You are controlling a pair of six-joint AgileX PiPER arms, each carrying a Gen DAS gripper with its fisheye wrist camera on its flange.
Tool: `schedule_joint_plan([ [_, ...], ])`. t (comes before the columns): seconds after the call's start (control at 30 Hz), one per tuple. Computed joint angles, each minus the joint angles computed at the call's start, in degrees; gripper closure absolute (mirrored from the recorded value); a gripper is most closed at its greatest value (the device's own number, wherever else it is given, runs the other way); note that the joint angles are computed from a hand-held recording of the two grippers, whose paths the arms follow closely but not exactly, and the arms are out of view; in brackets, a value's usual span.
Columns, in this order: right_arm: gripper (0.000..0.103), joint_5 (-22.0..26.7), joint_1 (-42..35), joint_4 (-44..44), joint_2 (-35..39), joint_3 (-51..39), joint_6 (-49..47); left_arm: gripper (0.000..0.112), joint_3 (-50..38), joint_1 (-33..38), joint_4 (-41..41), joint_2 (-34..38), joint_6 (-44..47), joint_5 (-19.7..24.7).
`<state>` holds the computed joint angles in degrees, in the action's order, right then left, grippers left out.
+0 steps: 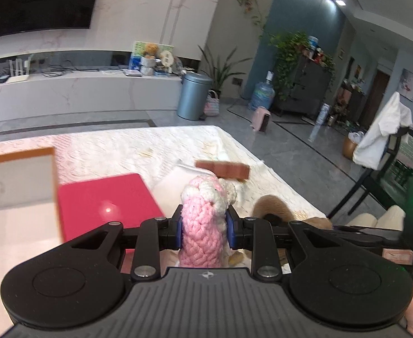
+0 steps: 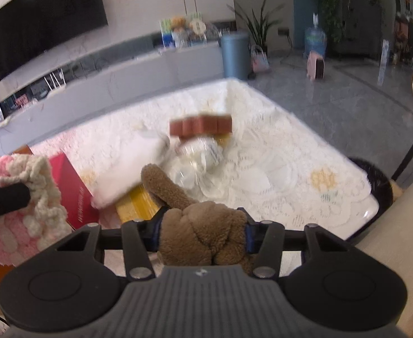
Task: Organize soft objects
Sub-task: 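Carry the pink plush with the left tool while the right tool carries the brown plush to the white box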
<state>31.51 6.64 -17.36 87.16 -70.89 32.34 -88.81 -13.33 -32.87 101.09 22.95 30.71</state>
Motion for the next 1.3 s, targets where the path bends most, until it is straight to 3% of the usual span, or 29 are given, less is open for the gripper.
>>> schedule_joint_plan([
  [0.13, 0.052, -0.2, 2.7, -3.4, -1.9, -0.8, 4.9, 0.080, -3.2, 2.5, 8.2, -1.9, -8.8, 4.0],
  [0.27, 0.052, 1.0, 7.0, -4.9, -2.8, -3.7, 6.2, 0.080, -1.3, 8.9, 2.8, -7.4, 0.1, 5.6],
  [0.4, 0.052, -1.5, 11.7, -5.6, -3.3, -6.0, 10.4, 0.080, 1.0, 14.0, 7.6, -11.9, -2.7, 3.1],
  [0.57, 0.052, -9.5, 16.7, 1.4, -0.7, -8.4, 12.7, 0.080, 4.2, 22.9, 1.9, -14.1, -0.1, 3.4],
  [0.67, 0.052, -12.3, 19.3, 15.5, 4.0, -11.5, 4.9, 0.080, 4.9, 27.1, -0.2, -13.5, 1.7, 4.6],
  [0.77, 0.052, -9.2, 22.3, 27.7, 11.7, -18.3, -3.4, 0.080, 5.5, 30.7, -0.9, -13.2, 3.7, 4.8],
  [0.97, 0.052, 1.3, 28.1, 33.0, 26.1, -34.2, -8.5, 0.080, 5.7, 38.0, -2.5, -10.6, 2.2, 6.0],
  [1.17, 0.052, 3.9, 28.8, 28.3, 32.6, -39.7, 2.7, 0.080, 4.9, 42.4, -4.4, -7.1, 3.3, 8.8],
  [1.27, 0.052, 2.8, 28.0, 32.6, 33.5, -38.3, 6.6, 0.080, 4.7, 42.8, -4.7, -6.1, 3.4, 9.5],
  [1.3, 0.050, 4.8, 27.6, 34.5, 34.5, -39.8, 5.6, 0.080, 4.7, 42.7, -4.5, -6.0, 3.4, 9.6],
])
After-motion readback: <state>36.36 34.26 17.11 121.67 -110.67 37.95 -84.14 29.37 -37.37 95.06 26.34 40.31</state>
